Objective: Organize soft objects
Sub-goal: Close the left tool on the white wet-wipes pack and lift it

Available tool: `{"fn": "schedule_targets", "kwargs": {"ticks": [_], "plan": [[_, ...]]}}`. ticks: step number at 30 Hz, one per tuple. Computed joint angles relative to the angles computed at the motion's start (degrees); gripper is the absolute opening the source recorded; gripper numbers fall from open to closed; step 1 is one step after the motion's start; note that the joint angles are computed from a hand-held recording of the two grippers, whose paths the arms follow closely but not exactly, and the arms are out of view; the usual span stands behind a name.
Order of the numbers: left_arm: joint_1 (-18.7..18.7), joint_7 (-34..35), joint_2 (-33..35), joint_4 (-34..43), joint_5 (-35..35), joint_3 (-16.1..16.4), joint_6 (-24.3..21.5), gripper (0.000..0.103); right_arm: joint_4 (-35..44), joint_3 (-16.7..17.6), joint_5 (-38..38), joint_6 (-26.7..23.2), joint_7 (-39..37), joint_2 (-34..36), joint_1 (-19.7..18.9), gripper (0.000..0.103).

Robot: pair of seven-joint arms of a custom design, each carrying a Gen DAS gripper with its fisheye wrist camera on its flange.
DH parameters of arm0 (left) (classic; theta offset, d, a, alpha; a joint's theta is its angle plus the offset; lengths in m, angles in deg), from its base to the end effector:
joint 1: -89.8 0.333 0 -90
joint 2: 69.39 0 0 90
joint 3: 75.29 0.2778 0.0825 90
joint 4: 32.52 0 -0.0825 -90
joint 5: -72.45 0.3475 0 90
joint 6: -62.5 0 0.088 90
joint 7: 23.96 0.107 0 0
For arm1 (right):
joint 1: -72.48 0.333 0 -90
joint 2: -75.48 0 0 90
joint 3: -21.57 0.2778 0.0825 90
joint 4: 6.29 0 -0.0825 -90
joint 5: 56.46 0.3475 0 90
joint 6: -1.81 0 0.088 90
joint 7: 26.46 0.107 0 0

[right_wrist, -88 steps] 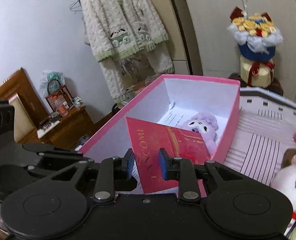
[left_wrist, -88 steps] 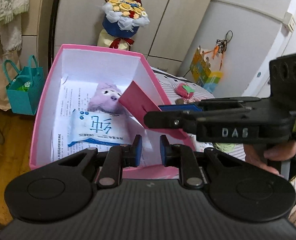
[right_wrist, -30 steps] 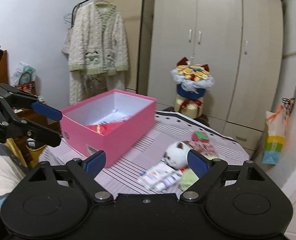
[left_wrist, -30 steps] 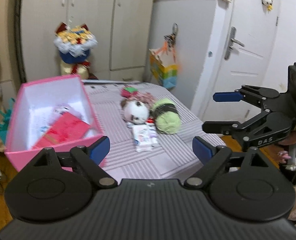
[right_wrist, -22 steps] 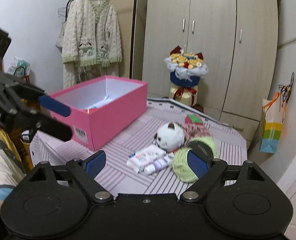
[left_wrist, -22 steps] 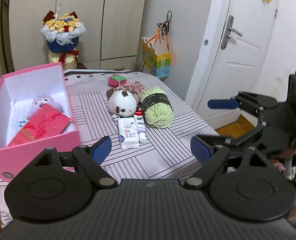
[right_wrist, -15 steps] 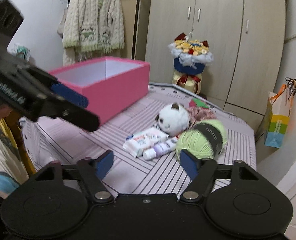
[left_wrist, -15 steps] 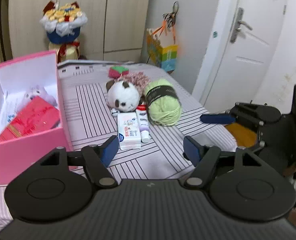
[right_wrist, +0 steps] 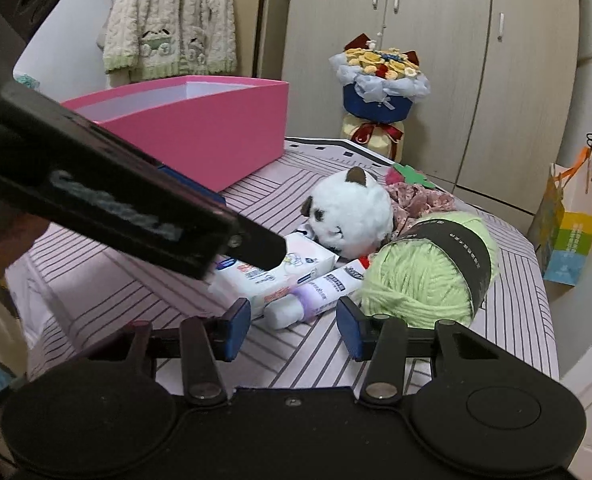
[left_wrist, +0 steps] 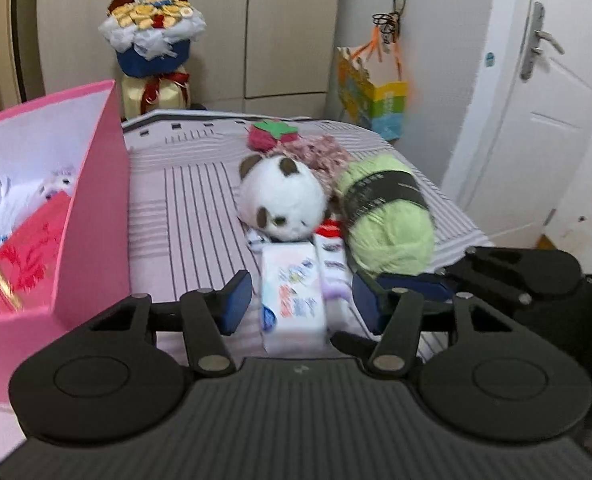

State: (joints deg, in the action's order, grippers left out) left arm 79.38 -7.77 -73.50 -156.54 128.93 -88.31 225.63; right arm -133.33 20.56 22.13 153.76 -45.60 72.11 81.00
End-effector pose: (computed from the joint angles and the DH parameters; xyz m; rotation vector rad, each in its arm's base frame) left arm 0.4683 -0.2535 0.4742 -1.7220 1.6837 -0.9089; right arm 0.5161 0.0409 0.4203 -2.1161 0.7164 -0.5831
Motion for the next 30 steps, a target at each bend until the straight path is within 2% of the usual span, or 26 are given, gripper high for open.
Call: {"fn": "schedule_targets", "kwargs": {"ticks": [3,6,10,15,19,20,23,24,25,29,30], "plan": [[0.01,-0.76,2.53,2.48,1.51,0.02,-1.66,0.054,0.85,0.34,1.09,1.09,-0.89,1.30,0.29,0.052],[-0.18,0.38,4.71,3.72,-0.09,0.79,-0.55,0.051,1.31,0.81,1.38,2.98,-1.19,2.25,0.46,0.052],[-0.67,-0.16,6.44,4.65,-0.70,1.56,-1.08,0.048,1.51,0.50,-0.95,2.48,1.45,2.39,-0.25,0.051],[-0.86,-2.36,6.93,4.27,-0.77,2.21,-0.43,0.048,1.14,0.47,-2.50,4.98,4.01,1.85,-0.57,0.049],[-1.14,-1.28,8.27,5.13,-3.41,2.05,-1.10,0.048,0.84,0.14,-6.41,2.01,10.20,1.57,-0.94,0.042],[-1.55,-3.25,8.63,5.63,-0.85,2.35,-1.43,0.048,0.98,0.24,-5.81,1.88,10.29,1.74,-0.80,0.042],[-2.18,-4.30,8.89,6.25,0.83,2.48,-2.86,0.047,2.14,0.86,-3.17,3.42,10.73,3.21,-0.25,0.042],[-2.23,-4.52,8.87,6.21,1.46,2.57,-2.73,0.041,2.65,1.16,-2.24,4.46,11.13,3.80,-0.04,0.042],[-2.23,-4.61,8.89,6.12,2.02,2.65,-2.26,0.040,3.23,1.43,-1.46,5.34,11.48,4.42,0.14,0.044],[-3.03,-11.55,8.61,6.07,8.86,2.92,-4.00,0.039,5.40,2.34,3.73,6.92,7.72,6.60,0.34,0.045],[-3.17,-12.19,8.51,6.06,9.59,2.76,-4.94,0.038,5.57,2.43,4.29,6.84,7.40,6.73,0.25,0.041]]}}
